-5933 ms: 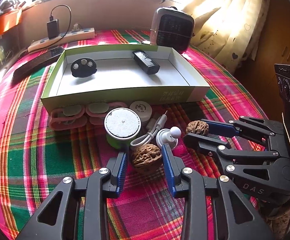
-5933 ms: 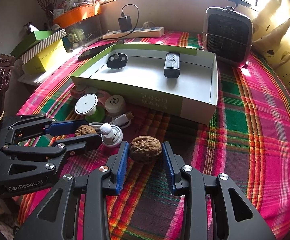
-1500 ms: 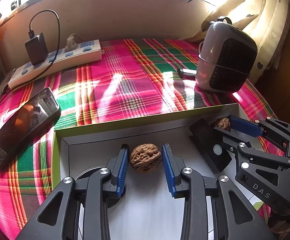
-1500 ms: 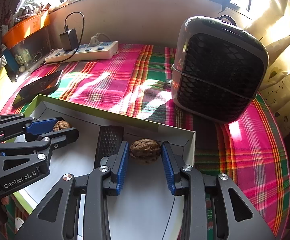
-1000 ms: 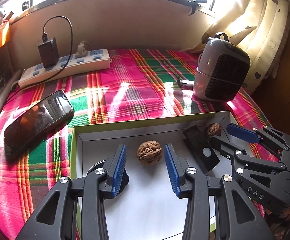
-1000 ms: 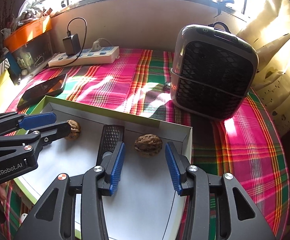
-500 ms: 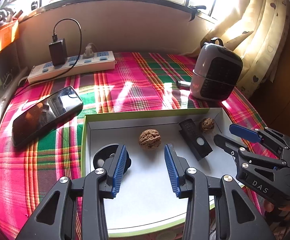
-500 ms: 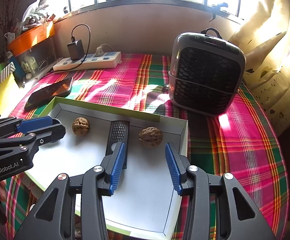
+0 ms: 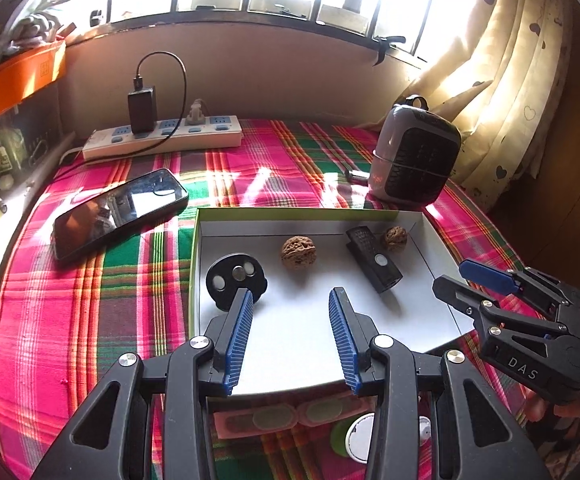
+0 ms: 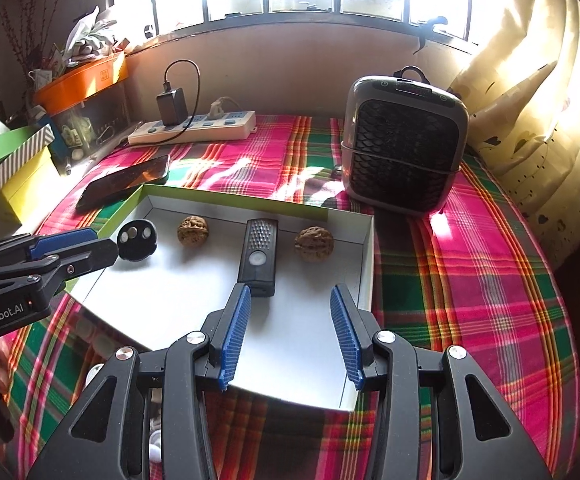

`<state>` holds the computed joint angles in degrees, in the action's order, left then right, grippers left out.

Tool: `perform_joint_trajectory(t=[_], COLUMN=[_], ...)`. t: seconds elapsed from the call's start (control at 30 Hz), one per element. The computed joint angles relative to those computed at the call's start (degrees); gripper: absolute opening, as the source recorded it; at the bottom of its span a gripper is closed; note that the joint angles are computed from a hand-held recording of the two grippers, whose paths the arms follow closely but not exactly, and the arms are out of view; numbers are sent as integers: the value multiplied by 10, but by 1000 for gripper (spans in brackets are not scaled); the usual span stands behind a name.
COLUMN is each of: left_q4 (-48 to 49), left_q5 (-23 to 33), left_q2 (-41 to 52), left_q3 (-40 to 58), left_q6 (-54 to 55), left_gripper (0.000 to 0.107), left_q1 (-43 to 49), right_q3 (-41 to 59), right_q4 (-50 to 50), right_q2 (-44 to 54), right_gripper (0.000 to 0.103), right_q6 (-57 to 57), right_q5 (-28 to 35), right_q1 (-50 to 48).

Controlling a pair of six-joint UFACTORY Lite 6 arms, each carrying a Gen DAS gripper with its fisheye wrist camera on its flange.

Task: Organize objects
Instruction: 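Withdraw both tools from the box toward the white round containers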

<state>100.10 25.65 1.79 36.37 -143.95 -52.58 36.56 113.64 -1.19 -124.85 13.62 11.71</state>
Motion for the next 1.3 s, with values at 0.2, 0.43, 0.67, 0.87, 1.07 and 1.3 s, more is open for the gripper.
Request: perform_joint_trajectory(t=[0.2, 0.43, 0.67, 0.87, 1.07, 1.3], left_q4=[1, -2, 9, 13, 9, 15], left_q5=[20, 44, 56, 66, 72, 71], left_q2=[-46, -78, -86, -87, -83, -80], left_q3=[-55, -103, -129, -144, -150, -160], left_q6=[-52, -99, -145, -179, -194, -215], left_gripper=[38, 38, 38, 38, 38, 38], left_q1=[-46, -105, -139, -165, -188, -198], right_q3=[-64, -139, -178, -200, -214, -221], right_q4=[-33, -112, -123, -132, -160, -98], right_q2=[-63, -138, -166, -177, -178, -156], right_gripper=[43, 45, 47, 48, 48, 48], right_q6=[22, 66, 65, 65, 77, 22], right_q5=[24, 85, 105, 110, 120, 94], right_q1=[-7, -36, -38, -37, -34, 8])
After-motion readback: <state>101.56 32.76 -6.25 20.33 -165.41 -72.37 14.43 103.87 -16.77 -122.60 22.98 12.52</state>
